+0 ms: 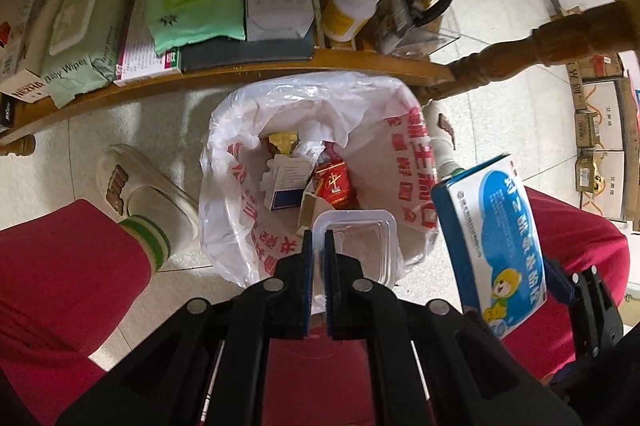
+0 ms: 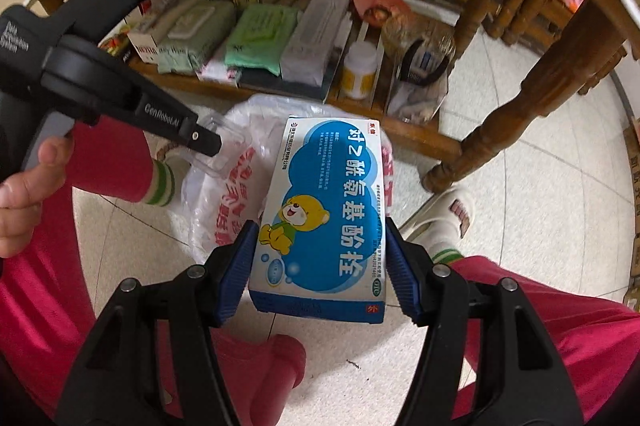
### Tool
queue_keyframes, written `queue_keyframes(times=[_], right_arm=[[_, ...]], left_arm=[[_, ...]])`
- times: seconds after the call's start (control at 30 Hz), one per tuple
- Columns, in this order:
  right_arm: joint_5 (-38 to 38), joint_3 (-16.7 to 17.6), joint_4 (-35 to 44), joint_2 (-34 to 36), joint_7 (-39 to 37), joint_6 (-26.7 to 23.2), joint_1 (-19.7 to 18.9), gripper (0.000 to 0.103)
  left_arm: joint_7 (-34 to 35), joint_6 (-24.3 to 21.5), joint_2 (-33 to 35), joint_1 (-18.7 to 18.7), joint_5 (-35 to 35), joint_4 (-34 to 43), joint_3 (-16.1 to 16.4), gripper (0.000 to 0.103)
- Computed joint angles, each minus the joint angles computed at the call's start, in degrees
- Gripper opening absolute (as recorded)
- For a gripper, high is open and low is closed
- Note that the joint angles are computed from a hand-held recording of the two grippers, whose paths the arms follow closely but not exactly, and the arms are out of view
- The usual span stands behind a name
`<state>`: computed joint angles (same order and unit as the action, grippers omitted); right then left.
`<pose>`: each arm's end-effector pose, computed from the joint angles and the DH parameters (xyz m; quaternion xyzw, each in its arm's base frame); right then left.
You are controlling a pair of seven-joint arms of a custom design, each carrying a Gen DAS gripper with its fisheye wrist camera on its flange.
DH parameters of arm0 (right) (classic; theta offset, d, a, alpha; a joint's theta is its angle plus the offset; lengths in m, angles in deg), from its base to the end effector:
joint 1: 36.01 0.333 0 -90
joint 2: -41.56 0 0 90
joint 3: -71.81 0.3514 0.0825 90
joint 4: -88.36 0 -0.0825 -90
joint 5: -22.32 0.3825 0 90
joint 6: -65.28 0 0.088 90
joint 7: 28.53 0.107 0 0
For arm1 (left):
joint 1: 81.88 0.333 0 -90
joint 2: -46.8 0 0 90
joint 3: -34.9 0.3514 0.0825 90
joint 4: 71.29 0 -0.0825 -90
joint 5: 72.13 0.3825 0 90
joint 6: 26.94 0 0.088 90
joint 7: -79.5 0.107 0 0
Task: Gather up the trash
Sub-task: 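Lift the tray and blue box and carry them down over the white bag with both tools, then open both tools to drop the tray and blue box into the bag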
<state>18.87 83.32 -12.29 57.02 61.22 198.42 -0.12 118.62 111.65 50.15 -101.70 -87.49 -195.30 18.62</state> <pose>0.4620 0.4821 0.4821 -0.9252 0.3482 -0.0543 0.1409 0.4560 -0.3319 0.4261 0.8367 -0.5284 0.1002 0.1033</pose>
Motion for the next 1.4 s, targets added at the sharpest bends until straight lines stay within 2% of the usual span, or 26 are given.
queue_keyframes(times=[0.67,0.97,1.07,1.2,1.27,1.33,1.4], right_arm=[[4.8,0.2,7.2,9.9,-0.5,-8.8,0.5,0.061],[5.8,-0.3,10.2,13.1,1.3,-11.3,0.9,0.061],[6.5,-0.2,11.0,14.0,1.3,-11.9,0.6,0.048],[6.1,-0.7,11.6,14.6,2.6,-11.7,1.0,0.049],[7.3,-0.5,11.9,14.8,2.8,-11.3,0.3,0.049],[7.1,-0.8,12.1,14.8,3.4,-11.1,0.2,0.052],[7.2,-0.8,12.1,14.8,3.8,-11.3,0.1,0.056]], left_arm=[[5.0,2.1,8.7,3.2,-11.2,1.3,-0.4,0.005],[4.2,1.3,10.8,3.7,-12.1,2.1,-0.4,0.005],[3.7,0.9,11.0,3.7,-11.6,2.1,-0.3,0.005],[3.4,0.6,11.4,3.9,-11.6,2.3,-0.3,0.005],[3.8,0.5,11.4,4.0,-11.4,2.4,-0.4,0.009],[3.3,-0.3,11.4,3.8,-10.2,2.9,-0.1,0.027],[2.5,-1.0,11.4,3.6,-8.9,3.2,0.1,0.035]])
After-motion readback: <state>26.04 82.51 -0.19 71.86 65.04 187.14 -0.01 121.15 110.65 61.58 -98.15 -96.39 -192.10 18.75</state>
